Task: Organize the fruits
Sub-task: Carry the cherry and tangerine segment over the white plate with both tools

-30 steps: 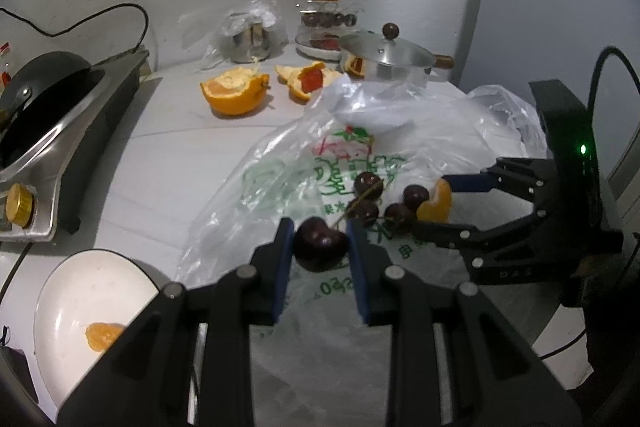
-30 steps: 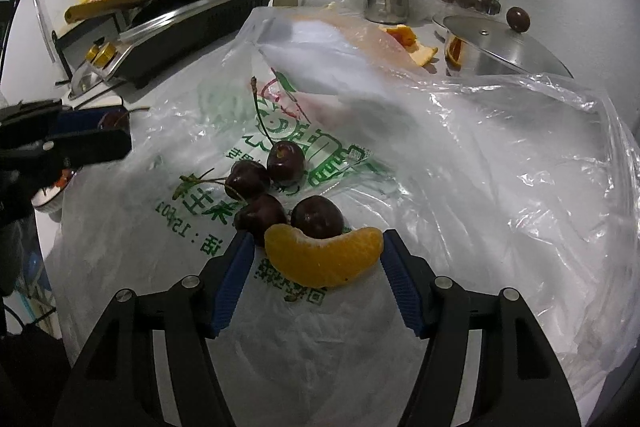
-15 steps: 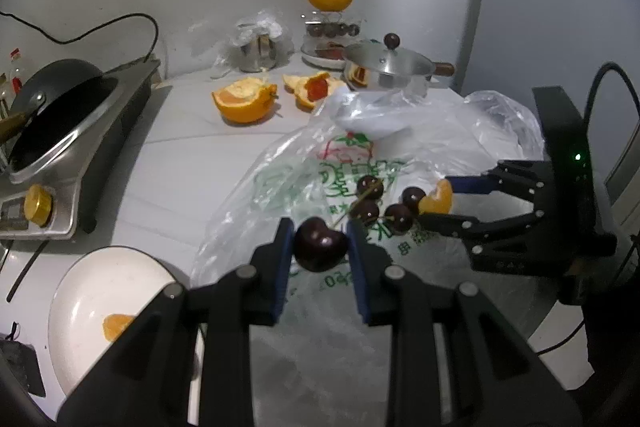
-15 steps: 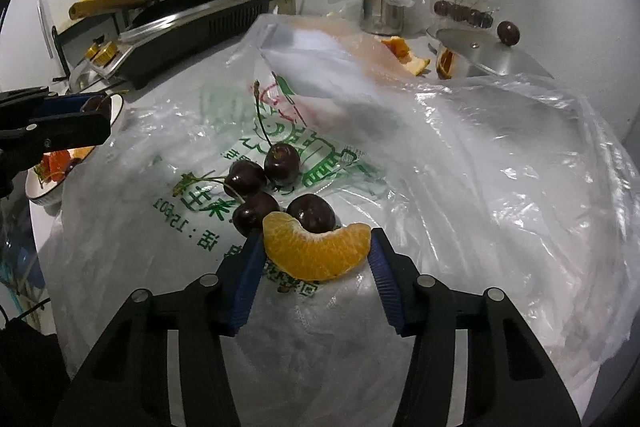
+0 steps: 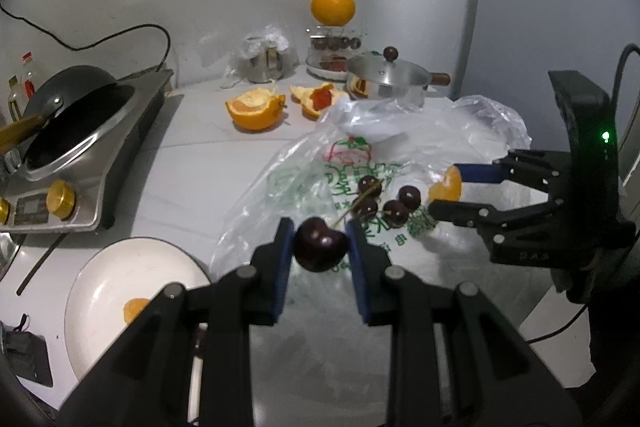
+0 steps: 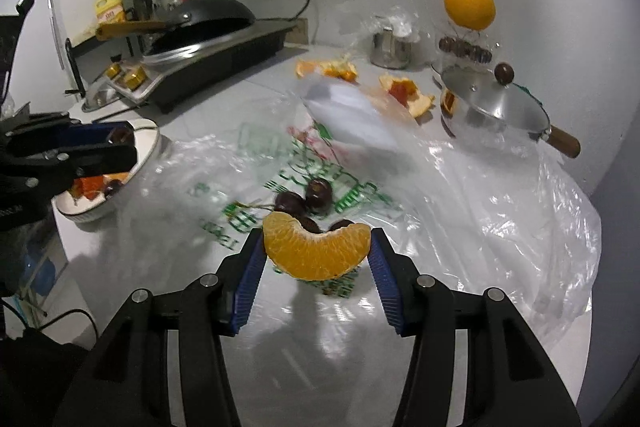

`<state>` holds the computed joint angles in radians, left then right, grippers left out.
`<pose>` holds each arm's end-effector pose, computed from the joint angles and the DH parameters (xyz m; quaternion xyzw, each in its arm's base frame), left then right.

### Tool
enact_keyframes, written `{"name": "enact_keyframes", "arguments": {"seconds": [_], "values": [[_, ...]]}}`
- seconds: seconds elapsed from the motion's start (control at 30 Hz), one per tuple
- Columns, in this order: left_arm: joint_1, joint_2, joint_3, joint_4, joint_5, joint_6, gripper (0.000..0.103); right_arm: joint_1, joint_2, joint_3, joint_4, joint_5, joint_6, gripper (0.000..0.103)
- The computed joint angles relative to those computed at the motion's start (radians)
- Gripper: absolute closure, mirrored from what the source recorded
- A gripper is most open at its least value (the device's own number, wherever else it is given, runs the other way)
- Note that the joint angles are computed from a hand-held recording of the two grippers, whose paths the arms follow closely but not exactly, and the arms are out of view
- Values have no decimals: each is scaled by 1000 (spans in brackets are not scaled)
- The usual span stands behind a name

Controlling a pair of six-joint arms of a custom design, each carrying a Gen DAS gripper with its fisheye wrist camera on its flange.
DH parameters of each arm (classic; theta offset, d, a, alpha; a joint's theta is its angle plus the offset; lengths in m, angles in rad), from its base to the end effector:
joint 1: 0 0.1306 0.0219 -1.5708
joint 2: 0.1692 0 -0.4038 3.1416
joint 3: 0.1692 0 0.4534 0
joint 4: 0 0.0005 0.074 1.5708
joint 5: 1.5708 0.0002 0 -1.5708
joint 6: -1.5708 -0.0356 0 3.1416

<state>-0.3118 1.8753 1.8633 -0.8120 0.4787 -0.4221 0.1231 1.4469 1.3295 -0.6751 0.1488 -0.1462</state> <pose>0.6906 -0.2404 0.4069 0.4053 0.8133 -0.2009 0.3660 0.5634 0.0639 0.4030 0.0389 0.9223 -0.0174 0.3842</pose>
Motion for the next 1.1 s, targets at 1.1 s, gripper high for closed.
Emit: {"name": "enact_keyframes", "arguments": {"seconds": [1.1], "values": [[179, -22, -51, 60, 57, 52, 75, 168, 158, 235, -64, 48, 17, 48]]}}
